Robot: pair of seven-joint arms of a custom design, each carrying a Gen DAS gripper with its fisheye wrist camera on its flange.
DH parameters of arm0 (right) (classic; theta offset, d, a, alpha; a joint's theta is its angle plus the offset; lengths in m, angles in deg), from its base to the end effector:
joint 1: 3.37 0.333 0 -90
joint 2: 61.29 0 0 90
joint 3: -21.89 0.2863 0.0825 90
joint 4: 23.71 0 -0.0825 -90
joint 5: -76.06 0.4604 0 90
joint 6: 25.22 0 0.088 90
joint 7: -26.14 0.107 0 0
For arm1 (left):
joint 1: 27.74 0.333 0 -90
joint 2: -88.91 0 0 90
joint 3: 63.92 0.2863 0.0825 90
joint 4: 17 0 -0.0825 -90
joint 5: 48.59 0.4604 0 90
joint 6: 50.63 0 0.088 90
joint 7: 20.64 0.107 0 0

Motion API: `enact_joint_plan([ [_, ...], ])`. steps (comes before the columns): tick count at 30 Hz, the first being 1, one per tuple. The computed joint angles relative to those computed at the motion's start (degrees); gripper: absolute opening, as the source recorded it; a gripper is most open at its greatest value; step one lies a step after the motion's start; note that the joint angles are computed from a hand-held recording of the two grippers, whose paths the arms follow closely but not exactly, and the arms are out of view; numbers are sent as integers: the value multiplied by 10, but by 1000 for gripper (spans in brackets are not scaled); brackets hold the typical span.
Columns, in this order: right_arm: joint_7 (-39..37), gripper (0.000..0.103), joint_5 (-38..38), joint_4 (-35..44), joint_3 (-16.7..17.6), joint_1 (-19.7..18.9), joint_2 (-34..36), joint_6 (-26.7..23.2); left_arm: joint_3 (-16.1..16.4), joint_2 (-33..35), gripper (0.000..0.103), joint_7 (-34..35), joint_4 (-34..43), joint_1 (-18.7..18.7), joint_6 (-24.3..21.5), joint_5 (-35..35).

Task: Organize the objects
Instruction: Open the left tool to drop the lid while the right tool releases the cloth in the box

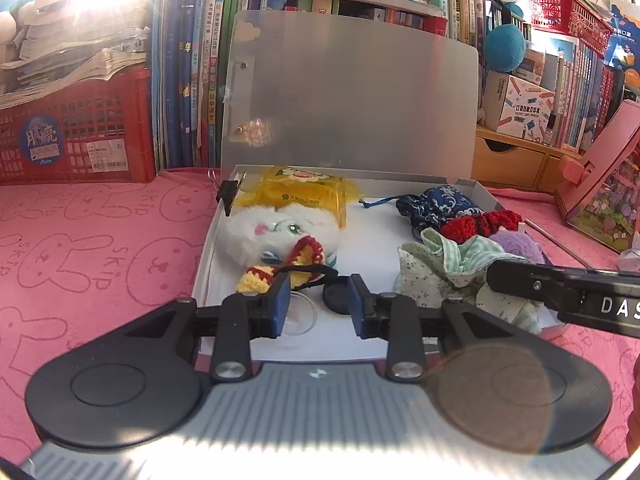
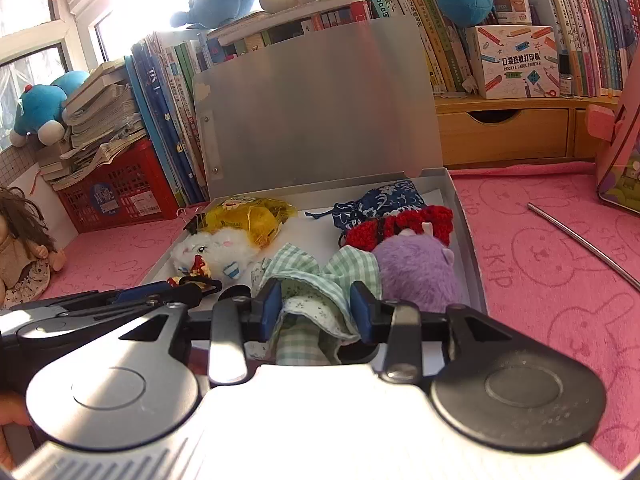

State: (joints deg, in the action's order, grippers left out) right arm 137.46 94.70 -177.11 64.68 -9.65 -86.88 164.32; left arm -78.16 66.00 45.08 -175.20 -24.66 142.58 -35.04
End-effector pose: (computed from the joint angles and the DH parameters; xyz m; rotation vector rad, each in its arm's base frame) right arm 0.4315 0.2639 0.3856 -1.5600 1.5264 -0.5479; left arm 0.4702 -0.1132 0.3673 -1.6106 1.7163 -1.0209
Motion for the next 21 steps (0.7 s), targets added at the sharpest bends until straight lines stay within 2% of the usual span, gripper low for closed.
enact_joint_plan([
  [3,5,57,-1,-2,14,-12,-7,-8,2,0,40,-1,0,-4,-3,3],
  [4,12,57,-3,0,37,-33,-15,-20,-2,0,42,-2,0,-1,-3,1],
  [5,25,51,-9,2,63,-58,-27,-36,-6,-1,47,-3,-1,2,-2,-1],
  [6,36,39,-17,4,82,-75,-35,-46,-7,-1,49,-4,-1,2,-1,-2],
  [7,53,33,-26,7,113,-104,-50,-63,-6,0,50,-5,0,1,-2,-1],
  [9,66,29,-44,9,125,-117,-52,-72,-3,0,51,-4,0,-1,-3,1],
  [16,109,28,-113,40,165,-174,-43,-98,-10,2,53,-7,3,7,-8,-2],
  [19,127,29,-145,63,189,-210,-28,-106,-21,4,55,-8,5,16,-11,-4],
  [21,144,31,-170,77,216,-243,-30,-112,-32,6,57,-8,8,27,-10,-8],
])
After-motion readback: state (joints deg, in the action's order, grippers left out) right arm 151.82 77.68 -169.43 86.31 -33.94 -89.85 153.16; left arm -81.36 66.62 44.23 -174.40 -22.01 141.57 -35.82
